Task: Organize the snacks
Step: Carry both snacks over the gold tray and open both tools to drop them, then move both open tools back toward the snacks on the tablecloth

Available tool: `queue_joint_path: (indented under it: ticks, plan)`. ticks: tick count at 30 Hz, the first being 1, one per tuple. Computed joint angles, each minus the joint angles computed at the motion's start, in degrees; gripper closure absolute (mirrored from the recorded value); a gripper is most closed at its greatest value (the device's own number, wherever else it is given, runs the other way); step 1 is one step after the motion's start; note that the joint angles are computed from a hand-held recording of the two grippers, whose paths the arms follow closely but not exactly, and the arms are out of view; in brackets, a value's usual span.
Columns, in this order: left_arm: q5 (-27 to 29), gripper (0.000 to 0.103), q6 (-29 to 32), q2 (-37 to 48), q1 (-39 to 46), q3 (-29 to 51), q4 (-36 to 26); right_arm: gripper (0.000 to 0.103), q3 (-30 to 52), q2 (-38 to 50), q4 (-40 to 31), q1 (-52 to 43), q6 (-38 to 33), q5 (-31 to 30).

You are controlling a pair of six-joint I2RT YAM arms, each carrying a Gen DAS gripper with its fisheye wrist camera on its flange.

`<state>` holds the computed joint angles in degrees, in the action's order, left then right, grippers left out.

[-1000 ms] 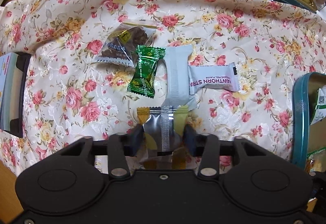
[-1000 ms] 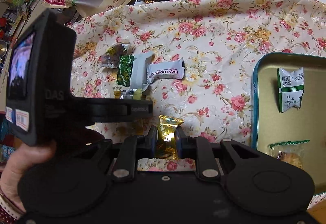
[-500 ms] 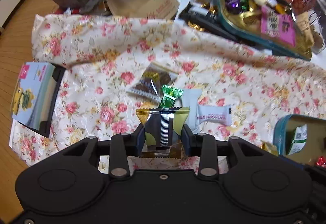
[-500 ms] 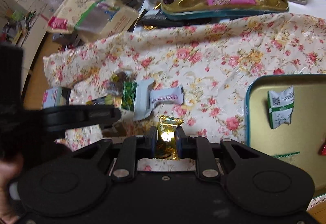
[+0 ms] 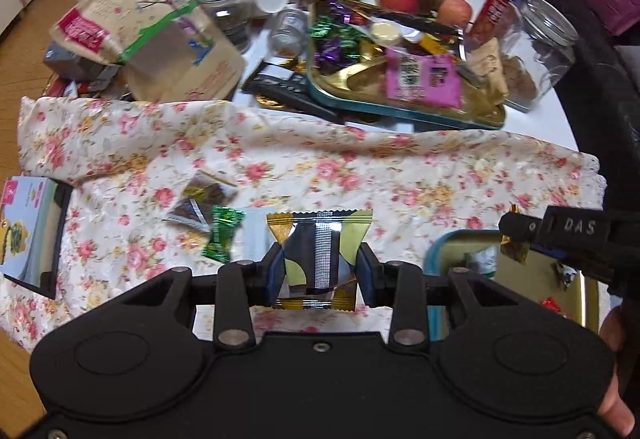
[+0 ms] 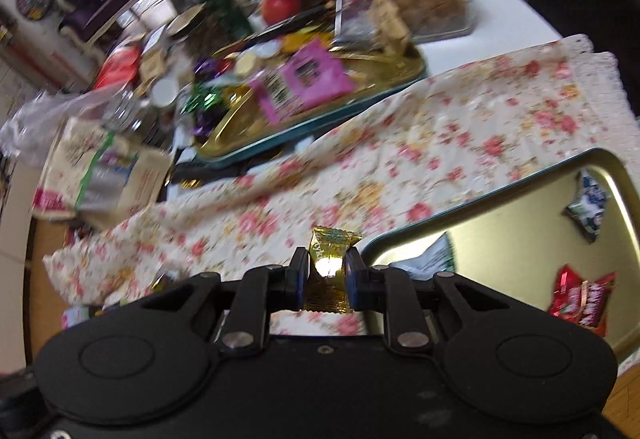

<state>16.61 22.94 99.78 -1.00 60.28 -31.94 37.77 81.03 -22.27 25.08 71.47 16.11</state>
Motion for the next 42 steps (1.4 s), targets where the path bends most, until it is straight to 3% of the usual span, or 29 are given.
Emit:
queue_joint_path:
  ticks: [11,20,32,42]
  plan:
    - [3.14,0.057,0.46,-5.79,-10.33,-6.37,-3.10,0.082,-8.31,-16.30,-8.55,-8.09,0.09,3.79]
    - [1.03,0.057,-2.00,-6.30,-18.38,-9.97,-1.28,0.082,-12.30,-26.02,-14.54,-12.70,-0.96,3.75]
    - [-1.03,0.056,-4.88,-5.40,-20.21,-10.60,1.37,0.079,-13.45,-30.03,-17.71,-13.47,-2.85,2.52]
    - [-3.16,0.056,-5.48,-5.49,-19.77,-10.75,2.63,0.079,-12.68,-27.12,-16.14,-12.25,-2.78,1.30]
